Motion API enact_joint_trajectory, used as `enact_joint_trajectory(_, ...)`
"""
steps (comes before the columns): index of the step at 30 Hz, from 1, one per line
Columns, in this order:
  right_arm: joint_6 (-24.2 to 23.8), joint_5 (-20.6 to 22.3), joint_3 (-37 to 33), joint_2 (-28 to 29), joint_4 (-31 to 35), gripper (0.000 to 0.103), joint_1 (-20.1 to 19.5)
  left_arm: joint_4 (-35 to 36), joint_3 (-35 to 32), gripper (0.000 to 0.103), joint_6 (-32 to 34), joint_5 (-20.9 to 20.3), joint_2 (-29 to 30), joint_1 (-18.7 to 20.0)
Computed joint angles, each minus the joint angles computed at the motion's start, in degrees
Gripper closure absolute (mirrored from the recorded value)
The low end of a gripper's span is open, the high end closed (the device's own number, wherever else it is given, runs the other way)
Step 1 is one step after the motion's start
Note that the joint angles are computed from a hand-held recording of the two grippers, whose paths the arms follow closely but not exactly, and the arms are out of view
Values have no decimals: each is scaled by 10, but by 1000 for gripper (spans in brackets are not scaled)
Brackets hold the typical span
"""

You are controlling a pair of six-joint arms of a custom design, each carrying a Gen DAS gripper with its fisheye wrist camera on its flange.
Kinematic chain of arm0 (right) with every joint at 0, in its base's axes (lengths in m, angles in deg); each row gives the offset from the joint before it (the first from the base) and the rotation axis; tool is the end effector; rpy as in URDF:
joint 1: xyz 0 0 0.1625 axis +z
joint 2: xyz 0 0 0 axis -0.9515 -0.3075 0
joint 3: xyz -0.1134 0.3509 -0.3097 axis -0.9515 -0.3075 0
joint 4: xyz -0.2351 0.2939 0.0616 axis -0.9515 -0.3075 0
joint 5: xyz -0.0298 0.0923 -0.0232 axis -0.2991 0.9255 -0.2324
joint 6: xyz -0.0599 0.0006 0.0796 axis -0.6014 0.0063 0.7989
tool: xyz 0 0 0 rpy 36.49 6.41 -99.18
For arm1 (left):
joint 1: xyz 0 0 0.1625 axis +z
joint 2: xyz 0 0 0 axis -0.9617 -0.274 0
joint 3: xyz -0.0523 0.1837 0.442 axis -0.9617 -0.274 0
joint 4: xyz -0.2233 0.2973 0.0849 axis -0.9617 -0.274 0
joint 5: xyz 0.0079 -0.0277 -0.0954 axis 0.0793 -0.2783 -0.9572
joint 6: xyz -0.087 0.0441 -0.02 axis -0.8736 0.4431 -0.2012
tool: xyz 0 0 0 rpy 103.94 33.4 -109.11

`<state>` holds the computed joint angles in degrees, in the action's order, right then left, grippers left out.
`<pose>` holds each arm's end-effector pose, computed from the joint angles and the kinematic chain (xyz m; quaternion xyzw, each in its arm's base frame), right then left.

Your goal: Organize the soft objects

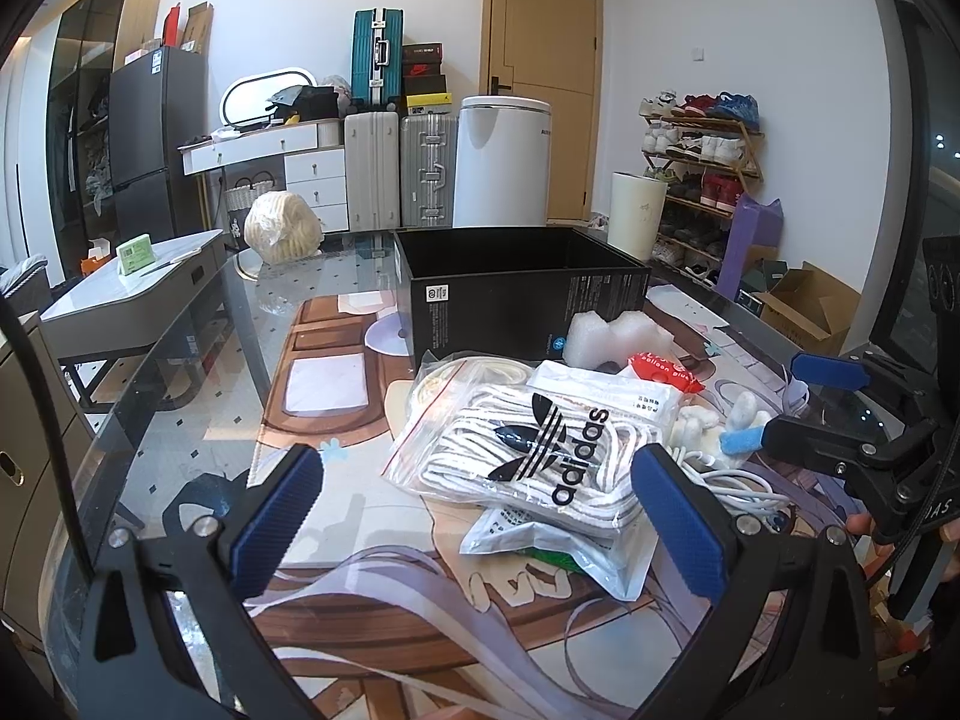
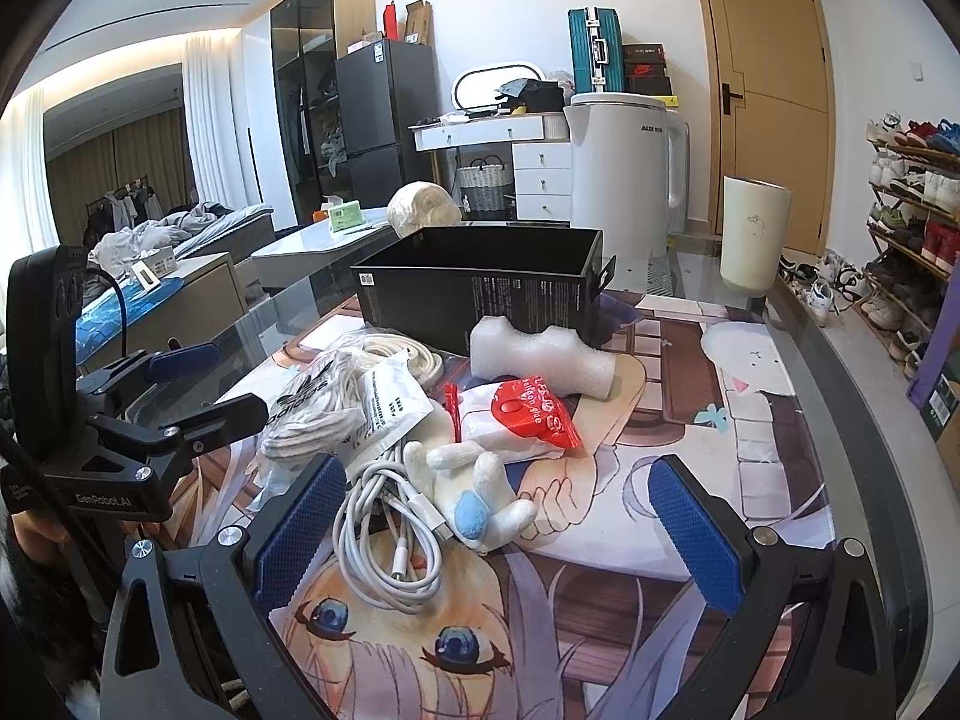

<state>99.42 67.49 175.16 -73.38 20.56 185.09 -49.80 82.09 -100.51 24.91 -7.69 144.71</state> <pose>0.2207 -0.3166 -0.0594 0.2573 -0.8575 0.3588 0.2641 0.0569 -0.3476 0.1784 0.3284 0.8372 -0.3817 0.2133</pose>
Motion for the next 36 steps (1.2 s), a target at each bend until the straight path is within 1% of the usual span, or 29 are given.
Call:
enact_joint_trajectory(7, -2, 7, -3, -1, 5, 0, -1, -7, 1, 0, 4, -1, 4, 5)
enact_joint_trajectory(8, -2, 7, -4, 0, 5, 0, 0, -1, -2, 0, 0, -8, 3, -1)
enact_joint_trajectory(12, -4, 7, -3, -1, 5, 0, -1, 2, -3, 0, -3, -14, 5, -6)
enact_joint_trajectory(25, -4, 8, -4, -3, 9, 1, 0, 2, -3, 0, -3, -19, 6, -7)
enact_joint_trajectory(28, -2, 11, -8, -4, 16, 0, 1, 7, -6, 0, -6, -17, 5, -6)
enact_joint_trajectory(36, 10, 11, -22, -5, 46, 1, -1, 49, -28, 0, -14, -15, 8, -4)
